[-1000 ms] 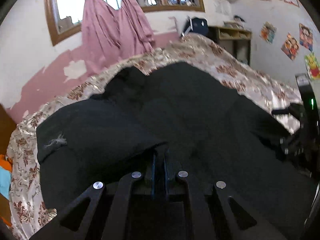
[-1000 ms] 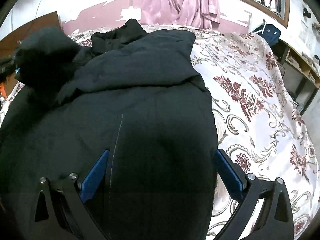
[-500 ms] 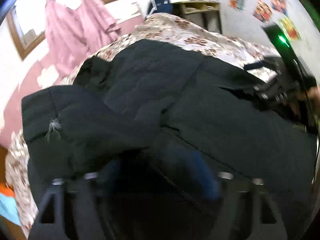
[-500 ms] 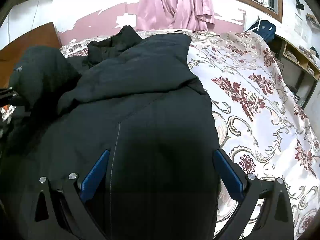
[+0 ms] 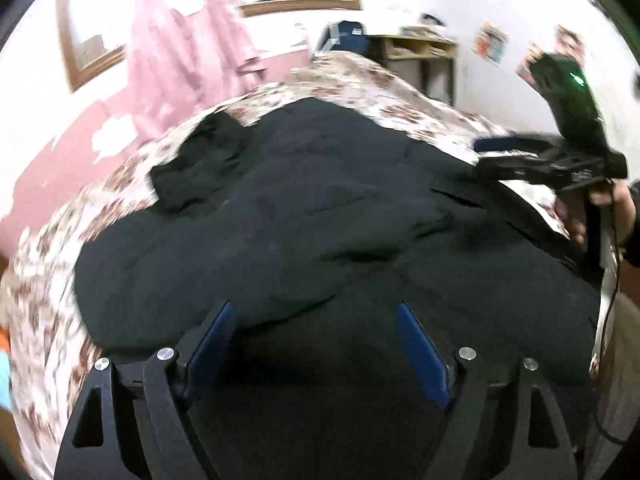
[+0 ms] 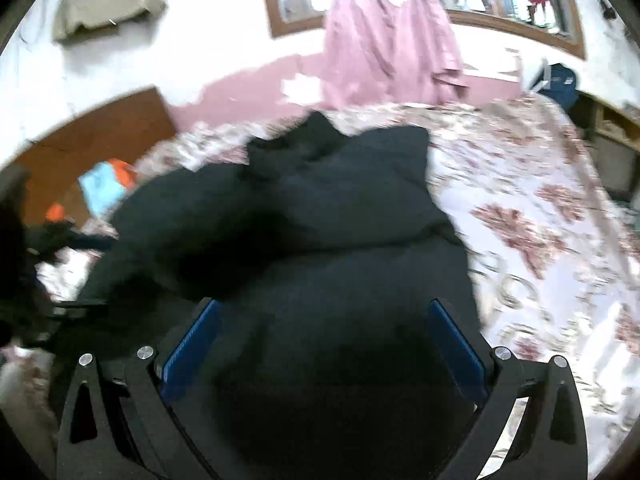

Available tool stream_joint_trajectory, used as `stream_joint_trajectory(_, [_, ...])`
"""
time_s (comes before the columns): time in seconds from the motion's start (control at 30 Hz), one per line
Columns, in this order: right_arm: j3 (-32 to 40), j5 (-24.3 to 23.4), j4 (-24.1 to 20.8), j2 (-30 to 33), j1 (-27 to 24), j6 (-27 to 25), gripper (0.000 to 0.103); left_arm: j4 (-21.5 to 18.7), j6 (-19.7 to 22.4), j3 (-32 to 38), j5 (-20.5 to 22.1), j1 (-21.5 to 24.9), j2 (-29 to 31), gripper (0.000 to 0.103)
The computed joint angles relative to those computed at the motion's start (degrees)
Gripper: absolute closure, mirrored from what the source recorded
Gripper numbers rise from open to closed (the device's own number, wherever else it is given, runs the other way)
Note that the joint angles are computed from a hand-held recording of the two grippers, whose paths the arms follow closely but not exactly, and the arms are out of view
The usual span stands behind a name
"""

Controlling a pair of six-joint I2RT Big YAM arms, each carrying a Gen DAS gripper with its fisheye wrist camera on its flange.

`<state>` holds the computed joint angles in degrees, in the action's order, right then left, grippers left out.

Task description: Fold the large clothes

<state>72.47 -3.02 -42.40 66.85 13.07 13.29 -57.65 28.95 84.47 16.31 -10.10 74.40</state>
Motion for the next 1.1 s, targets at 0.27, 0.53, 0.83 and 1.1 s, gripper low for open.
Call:
stream_joint_trajectory(0.27, [4.1,-0.9,-4.0,6.5,0.8,9.5,0.002,5.3,-7.4,-2.0,-9.2,7.8,0.1,0.019])
stream_joint_trajectory(0.53, [4.3,-6.5,-0.6,10.6,0.5,17.2,0.045,3.7,-10.2,-3.3,-4.7,13.6,0.8,0.019])
stream_joint_trajectory(0.83, [11.3,2.4,-7.3,12.4,2.9,11.4,0.098,5.7,-11.6,-1.4,-4.3,14.2,2.2,0.019])
stream_joint_trajectory(1.1, [21.1,12.3,-6.9,13.8,0.2,5.4,0.099,13.4,-23.4,3.6,-4.6,11.4,6.8,0.014])
